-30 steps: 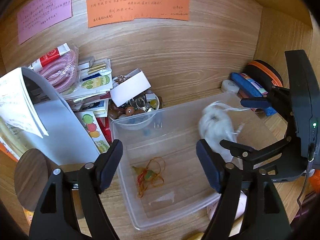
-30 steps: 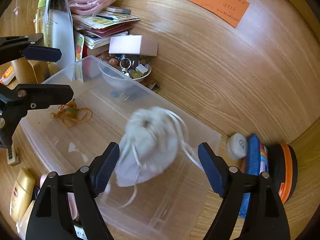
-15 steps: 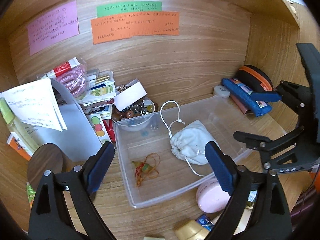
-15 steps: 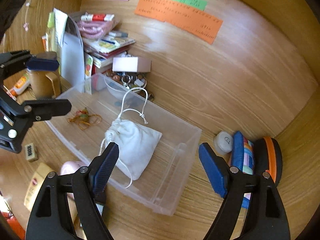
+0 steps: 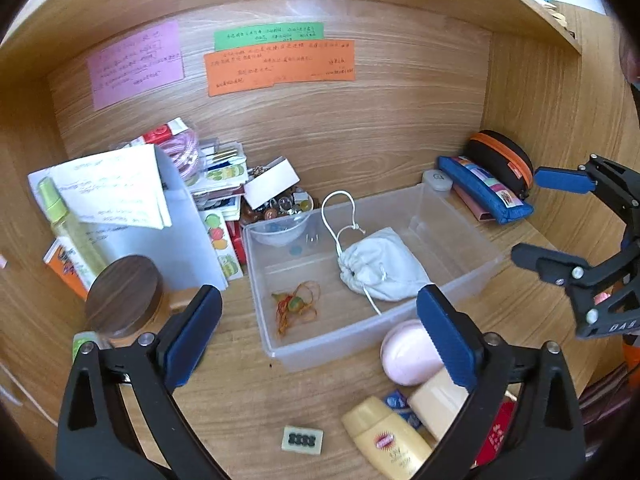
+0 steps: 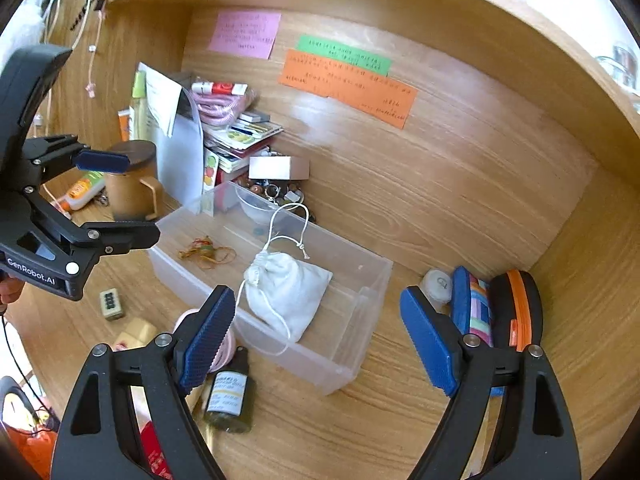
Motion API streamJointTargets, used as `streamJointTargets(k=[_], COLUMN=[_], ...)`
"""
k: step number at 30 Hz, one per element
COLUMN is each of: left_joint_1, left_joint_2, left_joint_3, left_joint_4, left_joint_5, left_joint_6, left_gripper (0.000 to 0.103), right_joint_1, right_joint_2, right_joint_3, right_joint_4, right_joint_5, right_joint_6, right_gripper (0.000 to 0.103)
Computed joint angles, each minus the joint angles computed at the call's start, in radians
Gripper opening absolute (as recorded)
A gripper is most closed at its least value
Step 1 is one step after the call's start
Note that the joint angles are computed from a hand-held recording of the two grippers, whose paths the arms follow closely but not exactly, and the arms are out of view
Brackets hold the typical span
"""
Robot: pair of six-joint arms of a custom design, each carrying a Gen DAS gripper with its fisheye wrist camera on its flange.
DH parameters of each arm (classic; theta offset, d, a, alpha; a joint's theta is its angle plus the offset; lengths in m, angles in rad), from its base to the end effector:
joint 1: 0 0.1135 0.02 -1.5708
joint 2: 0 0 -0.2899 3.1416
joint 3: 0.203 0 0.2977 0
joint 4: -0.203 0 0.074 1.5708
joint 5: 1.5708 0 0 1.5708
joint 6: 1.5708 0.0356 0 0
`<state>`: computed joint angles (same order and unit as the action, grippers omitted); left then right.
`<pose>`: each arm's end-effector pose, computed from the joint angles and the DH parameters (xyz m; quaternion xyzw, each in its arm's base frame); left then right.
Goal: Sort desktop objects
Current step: 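Move both open tools back toward the objects on the desk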
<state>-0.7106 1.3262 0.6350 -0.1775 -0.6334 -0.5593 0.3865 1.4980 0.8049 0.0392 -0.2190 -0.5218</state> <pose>0.2252 -0.1660 0.1767 -0.0393 0.8979 0.0416 0.4365 0.3193 0.1383 0.1963 -0.4345 0.7798 0.0680 0.4455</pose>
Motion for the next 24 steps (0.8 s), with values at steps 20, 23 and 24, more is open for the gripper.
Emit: streamJointTargets(k=[20,23,24], left_joint_1=[-0.089,-0.075,-0.071], left_joint_2=[-0.025,-0.003,0.005], left_joint_3=[-0.191,-0.225,-0.234], left_joint_4=[-0.025,0.027,0.045], left_joint_5=[0.016,0.054,0.067], left_joint_6=[-0.218,-0.236,-0.242], left_gripper=[0.1,0.1,0.1], right_joint_1=[-0.082,-0.083,-0.082], right_joint_2=[0.029,0.087,0.102], right_joint_3=[-0.144,-0.128,-0.124], right_joint_4=[0.035,0.02,0.019], right_joint_5=[-0.099,-0.116,-0.118], right_joint_6=[0.039,0.053,0.058], right_gripper=[0.083,0.083,0.083])
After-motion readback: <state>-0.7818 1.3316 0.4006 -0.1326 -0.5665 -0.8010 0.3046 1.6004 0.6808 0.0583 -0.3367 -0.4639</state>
